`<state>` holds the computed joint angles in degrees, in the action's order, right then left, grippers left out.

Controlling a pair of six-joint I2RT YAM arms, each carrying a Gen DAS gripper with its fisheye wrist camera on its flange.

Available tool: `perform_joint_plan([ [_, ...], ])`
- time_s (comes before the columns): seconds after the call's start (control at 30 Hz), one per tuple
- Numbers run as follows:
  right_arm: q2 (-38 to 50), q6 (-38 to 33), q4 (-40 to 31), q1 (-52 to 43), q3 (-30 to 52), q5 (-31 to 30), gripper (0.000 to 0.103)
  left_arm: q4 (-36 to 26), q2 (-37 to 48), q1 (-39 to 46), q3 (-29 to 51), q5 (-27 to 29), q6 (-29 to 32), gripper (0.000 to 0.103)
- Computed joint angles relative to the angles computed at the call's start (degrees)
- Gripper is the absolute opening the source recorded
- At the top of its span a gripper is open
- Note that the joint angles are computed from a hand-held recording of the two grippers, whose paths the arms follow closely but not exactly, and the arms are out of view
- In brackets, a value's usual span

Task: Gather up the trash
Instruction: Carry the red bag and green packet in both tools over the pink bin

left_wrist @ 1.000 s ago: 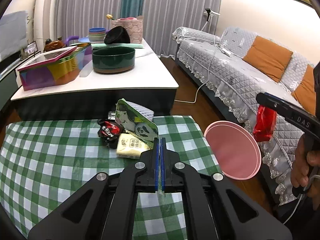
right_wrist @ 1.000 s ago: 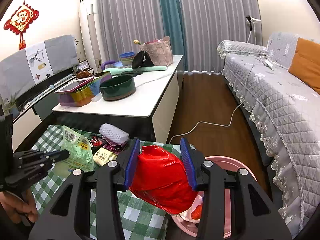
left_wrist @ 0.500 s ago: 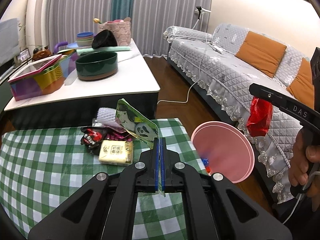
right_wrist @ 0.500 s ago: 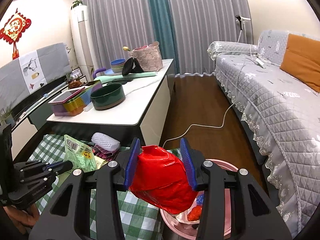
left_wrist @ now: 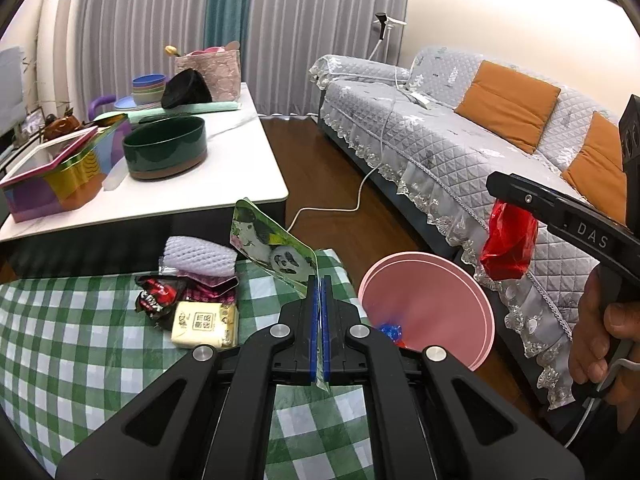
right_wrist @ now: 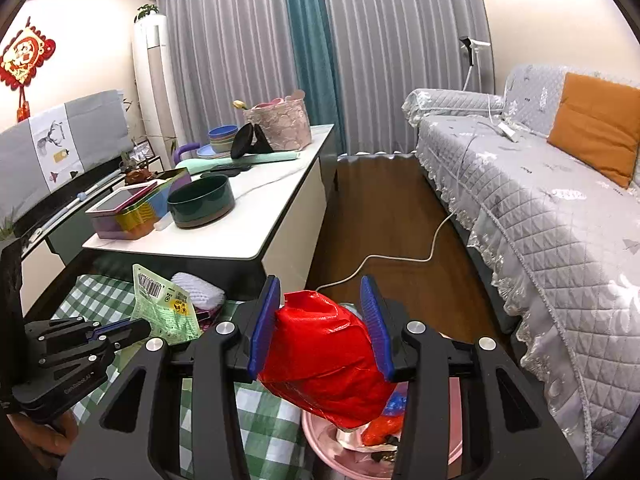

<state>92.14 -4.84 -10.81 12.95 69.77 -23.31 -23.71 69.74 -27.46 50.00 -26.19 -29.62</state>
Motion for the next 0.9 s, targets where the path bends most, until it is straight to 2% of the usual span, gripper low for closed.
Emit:
perform_joint_plan([
  [0.63, 4.05, -2.62, -1.60, -6.13, 4.75, 1.00, 0.043, 4.56, 7.45, -0.92, 4.54, 2.01, 2.22, 0.001],
  [0.9, 5.71, -3.49, -1.87, -6.98, 5.43, 1.51, 0.043, 7.23, 13.25, -1.70, 8.13, 3.67, 3.20, 0.001],
])
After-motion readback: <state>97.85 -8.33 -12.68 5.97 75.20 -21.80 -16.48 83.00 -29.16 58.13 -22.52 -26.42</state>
